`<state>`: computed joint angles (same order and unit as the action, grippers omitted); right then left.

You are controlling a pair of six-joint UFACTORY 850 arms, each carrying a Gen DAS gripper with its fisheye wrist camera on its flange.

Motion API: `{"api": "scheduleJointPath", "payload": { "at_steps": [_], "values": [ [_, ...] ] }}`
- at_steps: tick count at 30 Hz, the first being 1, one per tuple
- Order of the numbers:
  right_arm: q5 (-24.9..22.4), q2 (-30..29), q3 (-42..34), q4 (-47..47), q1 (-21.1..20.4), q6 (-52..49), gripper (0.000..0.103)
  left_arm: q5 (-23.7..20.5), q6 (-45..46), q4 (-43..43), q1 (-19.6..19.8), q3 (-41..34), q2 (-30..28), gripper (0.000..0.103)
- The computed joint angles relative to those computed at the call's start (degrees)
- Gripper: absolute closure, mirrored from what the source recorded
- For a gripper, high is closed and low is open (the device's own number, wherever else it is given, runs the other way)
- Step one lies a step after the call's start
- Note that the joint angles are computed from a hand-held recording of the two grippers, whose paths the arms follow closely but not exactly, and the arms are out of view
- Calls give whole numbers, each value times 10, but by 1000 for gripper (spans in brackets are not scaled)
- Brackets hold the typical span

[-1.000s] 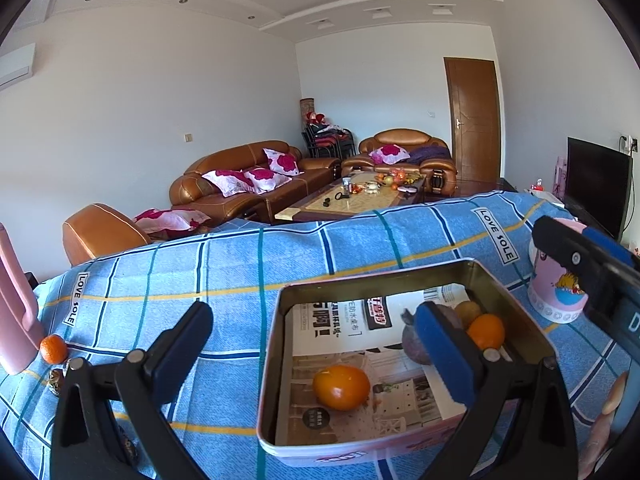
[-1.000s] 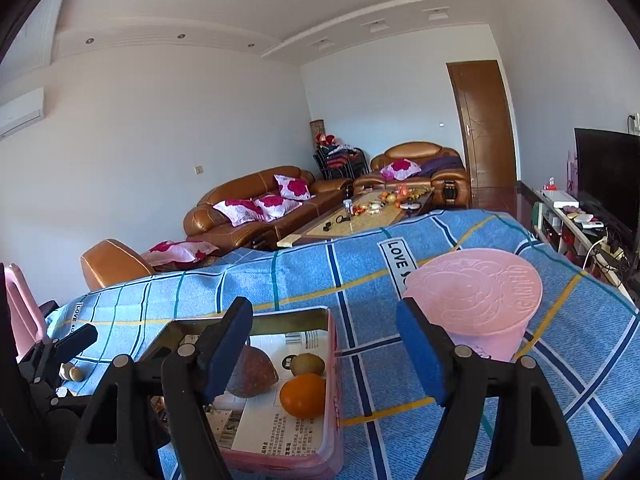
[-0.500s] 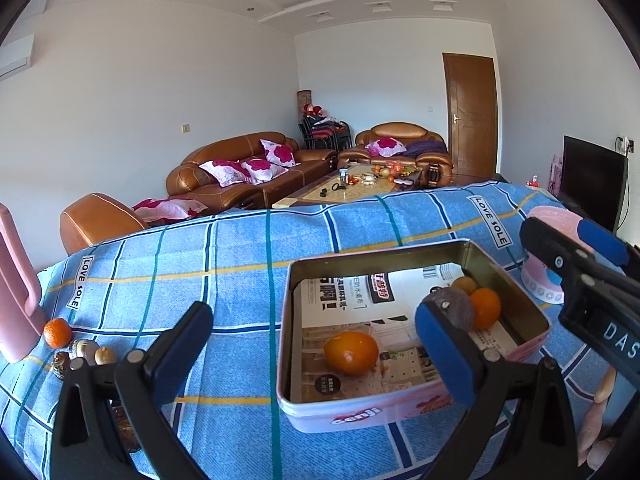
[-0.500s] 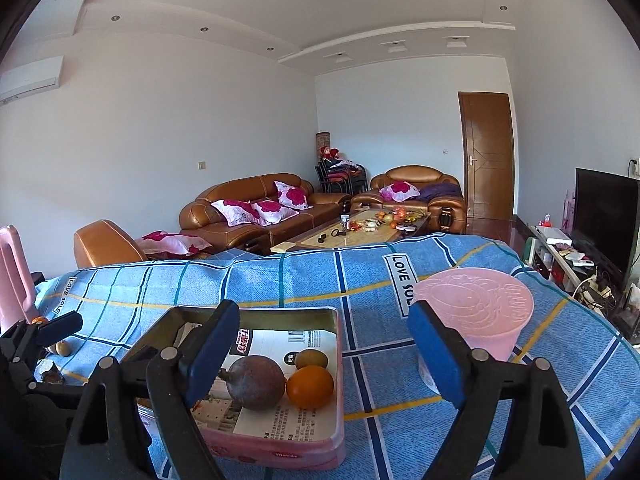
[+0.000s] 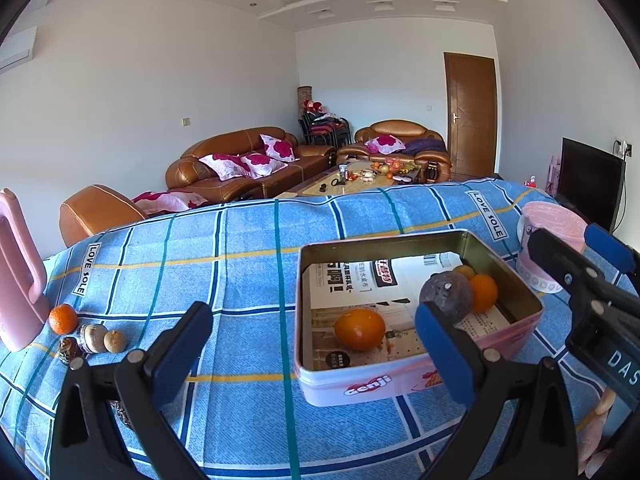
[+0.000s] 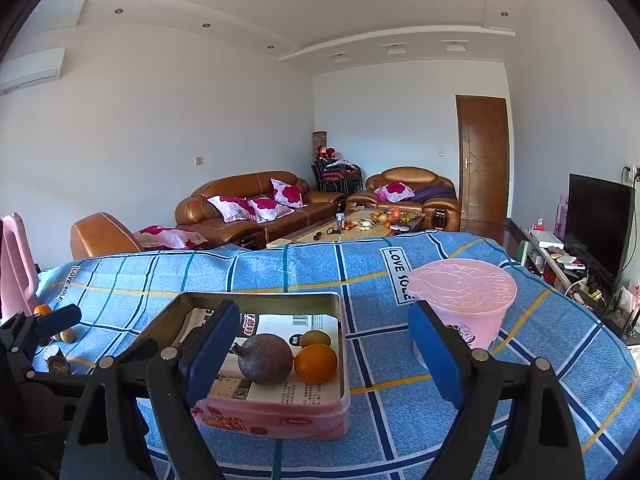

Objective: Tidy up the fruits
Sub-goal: 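Open both tools to drop the passion fruit and orange into the tin, then move both tools away from the tin toward the fruits on the bedspread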

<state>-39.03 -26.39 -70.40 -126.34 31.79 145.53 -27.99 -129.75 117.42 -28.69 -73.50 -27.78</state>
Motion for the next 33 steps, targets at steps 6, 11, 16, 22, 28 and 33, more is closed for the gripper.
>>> {"api": "scheduleJointPath", "payload": {
  "at_steps": [6, 11, 16, 22, 28, 33],
  "values": [
    [16, 5, 4, 23, 3, 9, 15, -20, 9, -12, 1, 13, 8, 0],
    [39, 3, -2, 34, 7, 13, 15, -42, 7, -5, 3, 31, 20, 0],
    [67, -5, -16, 37, 16, 26, 15, -48, 21, -6, 13, 46, 30, 0],
    [101, -27, -48, 40, 29, 32, 15, -53, 31, -7, 33, 63, 42, 0],
    [121, -54, -90, 75, 49, -23, 15, -41, 40, -11, 64, 78, 53, 0],
    [149, -78, -129, 102, 61, -68, 15, -29, 40, -15, 96, 90, 64, 0]
  ]
}}
